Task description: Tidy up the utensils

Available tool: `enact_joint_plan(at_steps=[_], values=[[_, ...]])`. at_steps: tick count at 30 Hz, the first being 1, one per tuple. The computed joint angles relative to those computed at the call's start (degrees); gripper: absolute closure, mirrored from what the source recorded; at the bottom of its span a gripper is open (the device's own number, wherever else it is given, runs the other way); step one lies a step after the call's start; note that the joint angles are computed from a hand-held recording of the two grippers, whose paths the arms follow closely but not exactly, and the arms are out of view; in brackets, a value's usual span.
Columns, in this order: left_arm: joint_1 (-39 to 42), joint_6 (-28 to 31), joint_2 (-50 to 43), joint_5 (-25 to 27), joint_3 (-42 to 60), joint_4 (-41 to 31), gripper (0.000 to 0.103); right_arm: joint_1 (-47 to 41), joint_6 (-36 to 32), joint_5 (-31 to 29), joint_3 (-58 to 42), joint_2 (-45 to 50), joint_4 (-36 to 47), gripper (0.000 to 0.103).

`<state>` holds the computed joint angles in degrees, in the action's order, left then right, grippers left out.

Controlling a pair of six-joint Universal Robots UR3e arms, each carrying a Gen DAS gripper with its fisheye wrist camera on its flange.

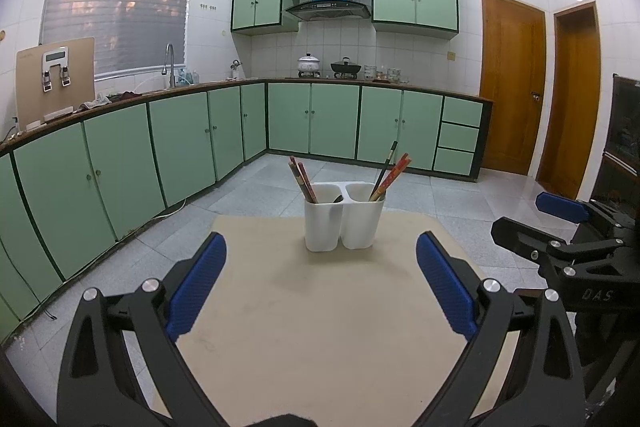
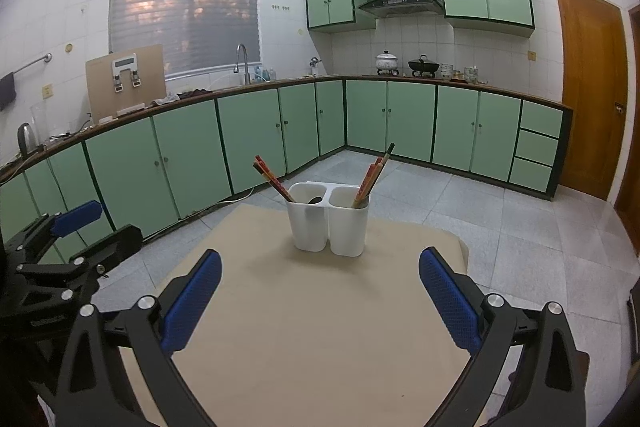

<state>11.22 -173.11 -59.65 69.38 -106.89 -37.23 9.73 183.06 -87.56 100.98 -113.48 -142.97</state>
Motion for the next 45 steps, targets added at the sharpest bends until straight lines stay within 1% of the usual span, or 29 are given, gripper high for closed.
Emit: enact_joint_plan(at_steps=[23, 24, 32, 45], values=[[0.3, -0.3, -0.4, -0.4, 0.0, -0.1, 0.01, 0.2, 0.2, -0.2, -0.3, 0.3, 0.1, 0.006], [-0.4, -0.7, -0.6, 0.3, 0.0, 0.1, 0.01, 0.3, 0.2, -0.3, -0.4, 0.4, 0.1, 0.006], [-0.4, -0.7, -0.6, 0.4, -0.1, 0.2, 0.01, 0.2, 0.1, -0.2, -0.5, 0.3, 0.3, 0.006], [0.6, -0.3, -1.0, -0.5, 0.3, -0.2, 0.01, 0.6, 0.2, -0.7, -0.2, 0.7, -0.3, 0.006]])
